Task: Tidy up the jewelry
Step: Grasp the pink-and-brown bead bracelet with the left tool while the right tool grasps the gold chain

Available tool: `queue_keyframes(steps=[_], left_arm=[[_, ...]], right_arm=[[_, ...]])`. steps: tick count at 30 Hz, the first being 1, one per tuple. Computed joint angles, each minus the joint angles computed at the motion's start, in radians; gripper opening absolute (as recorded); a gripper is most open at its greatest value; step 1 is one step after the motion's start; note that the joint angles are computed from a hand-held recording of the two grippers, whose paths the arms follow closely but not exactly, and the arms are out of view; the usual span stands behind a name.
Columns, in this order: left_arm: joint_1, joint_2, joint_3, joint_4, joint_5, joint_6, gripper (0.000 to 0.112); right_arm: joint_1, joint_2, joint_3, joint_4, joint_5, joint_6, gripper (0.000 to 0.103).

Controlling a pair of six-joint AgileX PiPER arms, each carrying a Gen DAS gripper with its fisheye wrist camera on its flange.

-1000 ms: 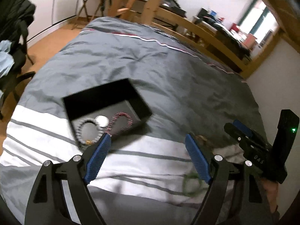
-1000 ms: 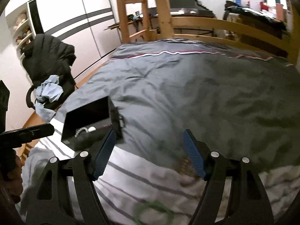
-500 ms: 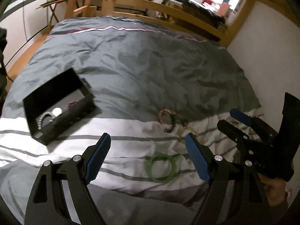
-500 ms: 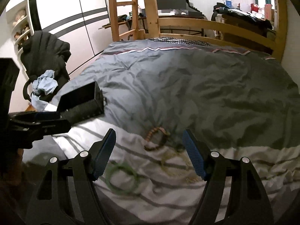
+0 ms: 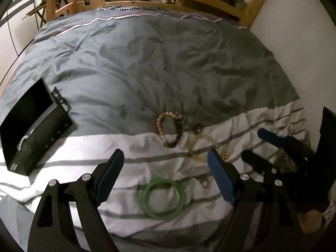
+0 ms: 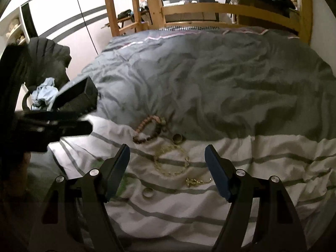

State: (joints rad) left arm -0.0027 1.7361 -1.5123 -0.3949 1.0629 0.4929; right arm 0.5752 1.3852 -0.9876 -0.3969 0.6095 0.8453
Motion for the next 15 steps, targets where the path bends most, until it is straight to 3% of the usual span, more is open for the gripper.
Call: queue_keyframes(steps=[8, 15], left_arm=[[-0.085, 0.129, -0.051, 0.085, -0.052, -0.081, 0.080], [-0.150, 0.275, -0.174, 0.160, -0.079, -0.131, 0.080]], right_arm=[[-0.046, 0.066, 0.079, 0.050, -0.120, -0.049, 0.073], [-0.044, 0.172, 0.042, 0.005, -0.173, -0.035, 0.073]])
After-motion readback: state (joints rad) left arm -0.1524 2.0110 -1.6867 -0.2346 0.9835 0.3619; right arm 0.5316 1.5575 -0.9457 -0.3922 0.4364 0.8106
